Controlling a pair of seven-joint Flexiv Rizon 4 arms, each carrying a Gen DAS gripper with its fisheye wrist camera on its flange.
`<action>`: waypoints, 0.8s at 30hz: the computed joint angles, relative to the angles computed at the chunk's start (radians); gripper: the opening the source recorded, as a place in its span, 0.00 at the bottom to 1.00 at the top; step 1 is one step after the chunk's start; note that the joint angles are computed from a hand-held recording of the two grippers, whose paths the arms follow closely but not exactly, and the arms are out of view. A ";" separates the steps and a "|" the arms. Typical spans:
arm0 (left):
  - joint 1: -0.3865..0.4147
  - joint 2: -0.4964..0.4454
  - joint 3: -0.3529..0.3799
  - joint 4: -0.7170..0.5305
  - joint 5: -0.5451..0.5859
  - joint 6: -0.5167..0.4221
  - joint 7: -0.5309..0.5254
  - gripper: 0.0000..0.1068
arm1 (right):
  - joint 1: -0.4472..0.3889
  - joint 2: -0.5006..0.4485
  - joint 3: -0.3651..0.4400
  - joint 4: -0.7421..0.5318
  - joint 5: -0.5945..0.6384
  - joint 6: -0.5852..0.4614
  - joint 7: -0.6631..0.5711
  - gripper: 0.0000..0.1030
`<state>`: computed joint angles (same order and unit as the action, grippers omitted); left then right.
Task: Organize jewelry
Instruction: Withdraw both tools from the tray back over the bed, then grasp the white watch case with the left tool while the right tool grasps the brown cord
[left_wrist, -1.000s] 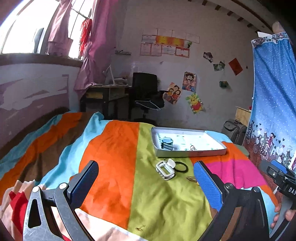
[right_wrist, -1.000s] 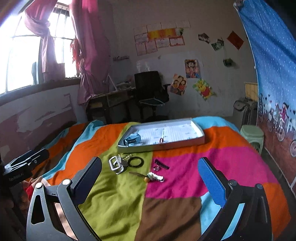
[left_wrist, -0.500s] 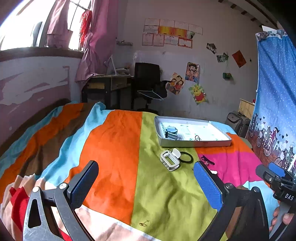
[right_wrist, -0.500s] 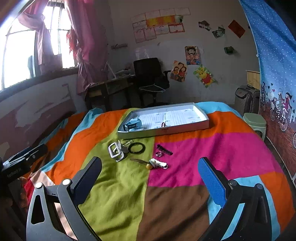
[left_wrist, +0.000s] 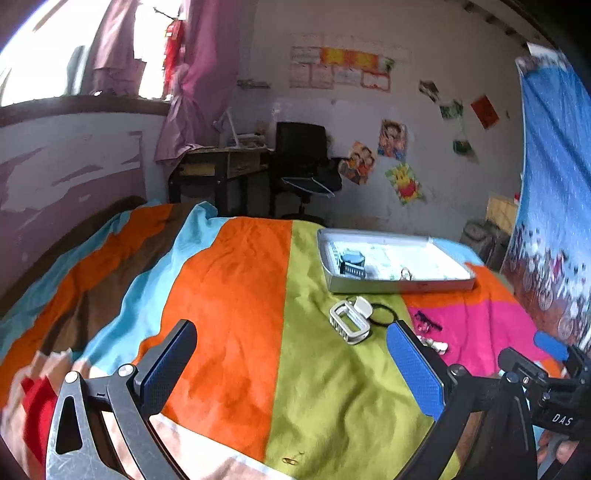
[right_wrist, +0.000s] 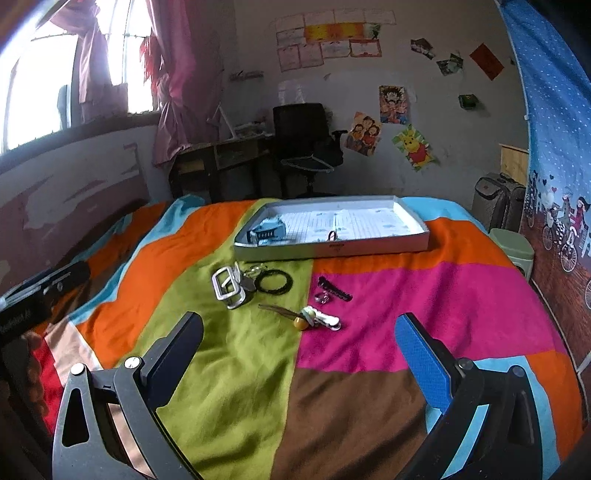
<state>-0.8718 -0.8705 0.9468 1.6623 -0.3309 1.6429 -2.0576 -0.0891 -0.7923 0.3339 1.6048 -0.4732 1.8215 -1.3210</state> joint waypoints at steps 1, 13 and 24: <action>0.000 -0.002 0.005 -0.005 0.007 -0.007 0.009 0.96 | -0.010 -0.006 0.015 -0.005 -0.009 -0.009 -0.002 0.99; 0.155 0.031 -0.129 -0.117 0.104 -0.134 0.001 0.96 | -0.073 -0.077 0.167 -0.123 0.044 -0.244 -0.102 0.99; 0.401 0.011 -0.411 -0.283 0.181 -0.205 0.043 0.96 | -0.044 -0.210 0.252 -0.333 0.154 -0.461 -0.252 0.68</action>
<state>-0.4705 -0.8592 0.5357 1.3792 -0.1495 1.4377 -2.0148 -0.1327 -1.0026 0.5862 1.2719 -0.3192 1.3602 -1.5726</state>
